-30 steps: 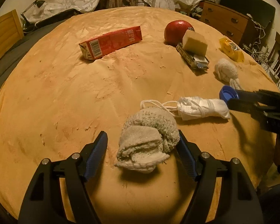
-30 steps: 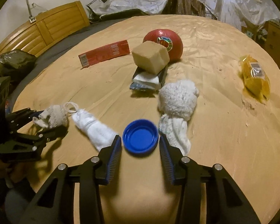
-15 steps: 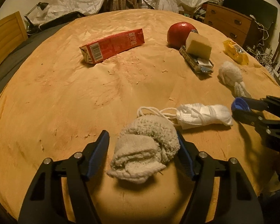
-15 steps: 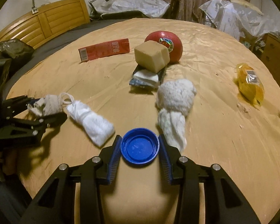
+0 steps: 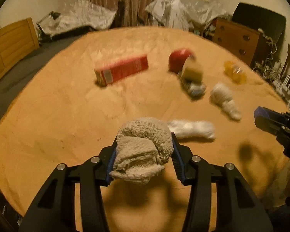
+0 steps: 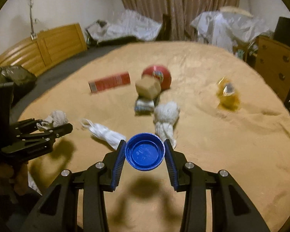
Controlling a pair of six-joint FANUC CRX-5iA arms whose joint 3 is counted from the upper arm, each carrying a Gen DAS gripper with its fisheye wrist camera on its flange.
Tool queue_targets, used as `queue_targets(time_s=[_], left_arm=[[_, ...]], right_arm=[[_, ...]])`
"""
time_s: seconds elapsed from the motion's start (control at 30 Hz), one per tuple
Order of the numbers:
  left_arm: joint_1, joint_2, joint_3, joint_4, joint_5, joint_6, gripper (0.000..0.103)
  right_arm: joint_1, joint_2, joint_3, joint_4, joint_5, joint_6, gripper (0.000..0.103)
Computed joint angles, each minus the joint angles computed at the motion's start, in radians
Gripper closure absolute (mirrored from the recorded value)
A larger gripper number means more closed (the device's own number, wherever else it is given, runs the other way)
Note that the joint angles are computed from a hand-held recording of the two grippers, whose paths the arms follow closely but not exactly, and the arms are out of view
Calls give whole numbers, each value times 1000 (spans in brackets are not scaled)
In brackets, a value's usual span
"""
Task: Collect trash
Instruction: 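Carry the beige towel with the left tool while the right tool carries the blue cap to the bucket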
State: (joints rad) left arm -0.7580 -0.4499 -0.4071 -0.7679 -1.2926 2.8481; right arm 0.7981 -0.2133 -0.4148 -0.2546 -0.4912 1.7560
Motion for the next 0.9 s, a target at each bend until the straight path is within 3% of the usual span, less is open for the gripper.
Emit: queue_targets(time_s=[0.17,0.37,0.53,0.7,0.9], left_arm=[[-231,59,129,-162,-190,108,57],[-441,157,264,-314,-374,171,57],[-525,216,329,-385,-443,181,56],[-592,262,372,-452,-513,194,56],[-616,280,395,-473,-533,202,56]], right_arm=[[44,-169,-100,114,61,-139,62],[148,-380,-288,506,143,-530,62],[185,-522,-405,774,153,-804,62],[207,-615,-442,876,115,-907,62],[255,-690,-465,970,63,-973,62]])
